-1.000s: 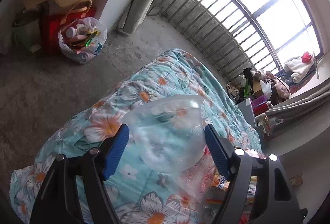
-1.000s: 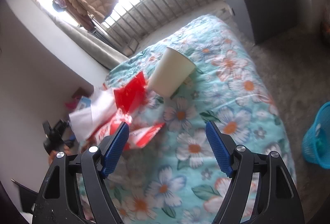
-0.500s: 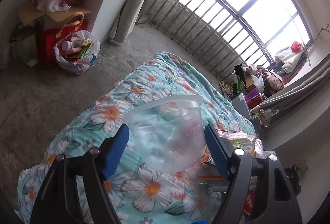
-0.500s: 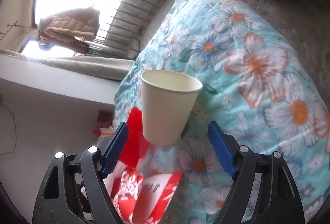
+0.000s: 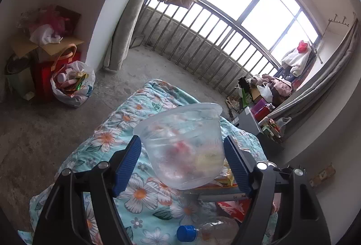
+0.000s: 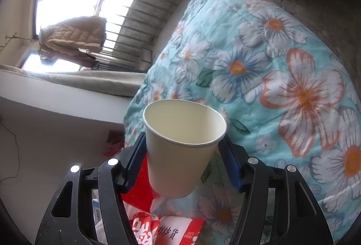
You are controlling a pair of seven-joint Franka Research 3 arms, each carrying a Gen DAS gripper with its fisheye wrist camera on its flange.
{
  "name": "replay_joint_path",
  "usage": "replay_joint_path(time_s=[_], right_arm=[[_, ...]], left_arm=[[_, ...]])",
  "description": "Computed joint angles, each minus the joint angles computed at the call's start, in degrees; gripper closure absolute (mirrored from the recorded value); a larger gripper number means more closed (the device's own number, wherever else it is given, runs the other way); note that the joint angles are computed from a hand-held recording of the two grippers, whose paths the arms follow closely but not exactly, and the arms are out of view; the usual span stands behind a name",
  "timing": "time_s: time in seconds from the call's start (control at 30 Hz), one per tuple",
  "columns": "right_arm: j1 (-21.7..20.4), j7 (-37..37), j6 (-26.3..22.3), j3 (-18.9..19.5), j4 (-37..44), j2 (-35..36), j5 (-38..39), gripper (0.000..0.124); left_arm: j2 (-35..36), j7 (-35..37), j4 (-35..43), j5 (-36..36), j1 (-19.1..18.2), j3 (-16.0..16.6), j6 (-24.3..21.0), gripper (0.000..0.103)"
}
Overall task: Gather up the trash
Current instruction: 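Grasp the white paper cup with the right tool while the left tool grasps the clear plastic cup, then carry both cups to the blue wastebasket and open both tools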
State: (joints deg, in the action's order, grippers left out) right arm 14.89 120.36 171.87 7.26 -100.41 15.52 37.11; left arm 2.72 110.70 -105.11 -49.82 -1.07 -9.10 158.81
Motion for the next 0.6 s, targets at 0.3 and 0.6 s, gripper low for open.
replay_joint_path(time_s=[0.3,0.6], right_arm=[[3.25,4.15,3.16,-2.94,-12.38,-12.84,-9.22,0.066],[-6.23,20.06,7.31,5.38,-29.2,-29.74,-25.85,0.066]], left_arm=[[-4.96,10.94,-1.08,-8.62,-3.23,0.35,-0.81,0.03],[-7.59,20.13,-0.01,-13.03,-9.16,0.49,-6.86,0.03]])
